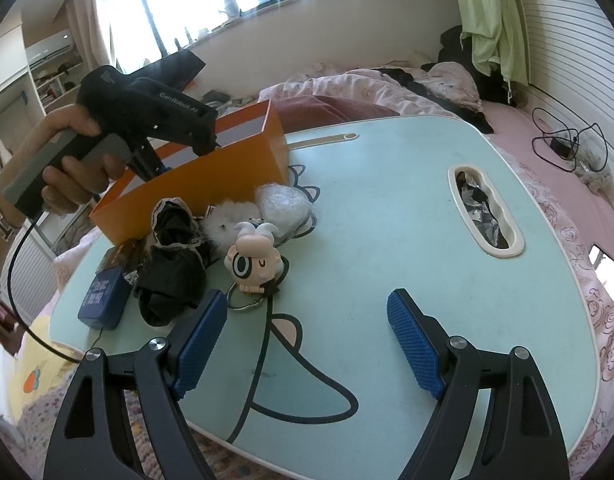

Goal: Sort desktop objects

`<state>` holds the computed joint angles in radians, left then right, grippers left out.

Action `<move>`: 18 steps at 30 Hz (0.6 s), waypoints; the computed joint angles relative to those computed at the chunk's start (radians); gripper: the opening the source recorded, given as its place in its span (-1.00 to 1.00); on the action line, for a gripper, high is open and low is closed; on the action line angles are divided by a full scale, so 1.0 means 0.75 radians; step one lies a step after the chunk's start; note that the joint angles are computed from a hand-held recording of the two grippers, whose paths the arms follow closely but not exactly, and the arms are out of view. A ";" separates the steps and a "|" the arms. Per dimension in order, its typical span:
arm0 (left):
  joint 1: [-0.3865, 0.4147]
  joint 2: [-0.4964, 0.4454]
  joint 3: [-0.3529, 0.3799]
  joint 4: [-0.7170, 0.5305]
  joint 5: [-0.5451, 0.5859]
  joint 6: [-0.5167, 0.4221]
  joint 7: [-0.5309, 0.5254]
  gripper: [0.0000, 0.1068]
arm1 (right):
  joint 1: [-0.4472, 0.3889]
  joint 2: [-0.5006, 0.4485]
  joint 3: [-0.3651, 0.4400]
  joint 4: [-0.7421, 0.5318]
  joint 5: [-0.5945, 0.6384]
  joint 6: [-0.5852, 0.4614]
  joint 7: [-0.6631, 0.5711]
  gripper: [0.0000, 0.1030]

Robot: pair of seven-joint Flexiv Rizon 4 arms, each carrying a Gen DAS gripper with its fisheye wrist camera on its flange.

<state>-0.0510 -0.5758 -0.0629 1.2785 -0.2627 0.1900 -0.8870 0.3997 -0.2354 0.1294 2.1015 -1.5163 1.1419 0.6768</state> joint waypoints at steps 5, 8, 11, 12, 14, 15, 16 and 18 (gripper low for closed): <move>-0.037 0.064 0.029 0.122 0.127 0.230 0.063 -0.99 | 0.000 -0.003 -0.001 -0.003 0.000 0.000 -0.001 0.60; -0.002 0.093 0.018 0.157 0.067 0.253 0.092 -1.00 | -0.004 -0.004 -0.004 -0.004 -0.020 0.008 0.019 0.60; 0.048 0.118 0.001 0.156 -0.022 0.237 0.143 -0.99 | -0.004 -0.006 -0.002 -0.006 -0.018 0.006 0.016 0.61; 0.058 0.109 0.003 0.104 -0.033 0.146 0.118 -0.95 | -0.006 -0.006 -0.003 -0.005 -0.019 0.008 0.016 0.61; 0.071 0.106 0.021 0.041 -0.012 0.014 0.091 -0.15 | -0.005 -0.006 -0.003 -0.005 -0.018 0.004 0.017 0.61; 0.085 0.108 0.024 0.027 -0.018 -0.020 0.099 0.07 | -0.006 -0.005 -0.003 -0.004 -0.021 0.005 0.021 0.61; 0.091 0.102 0.020 0.009 -0.029 -0.028 0.106 0.26 | -0.007 -0.007 -0.004 -0.006 -0.025 0.007 0.024 0.61; 0.073 0.095 0.038 -0.014 0.016 -0.050 0.067 0.27 | -0.010 -0.006 -0.004 -0.004 -0.023 0.008 0.019 0.61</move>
<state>0.0041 -0.5049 -0.0345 1.2683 -0.2511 0.1523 -0.8368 0.3925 -0.2395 0.1267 2.0984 -1.5334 1.1478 0.6913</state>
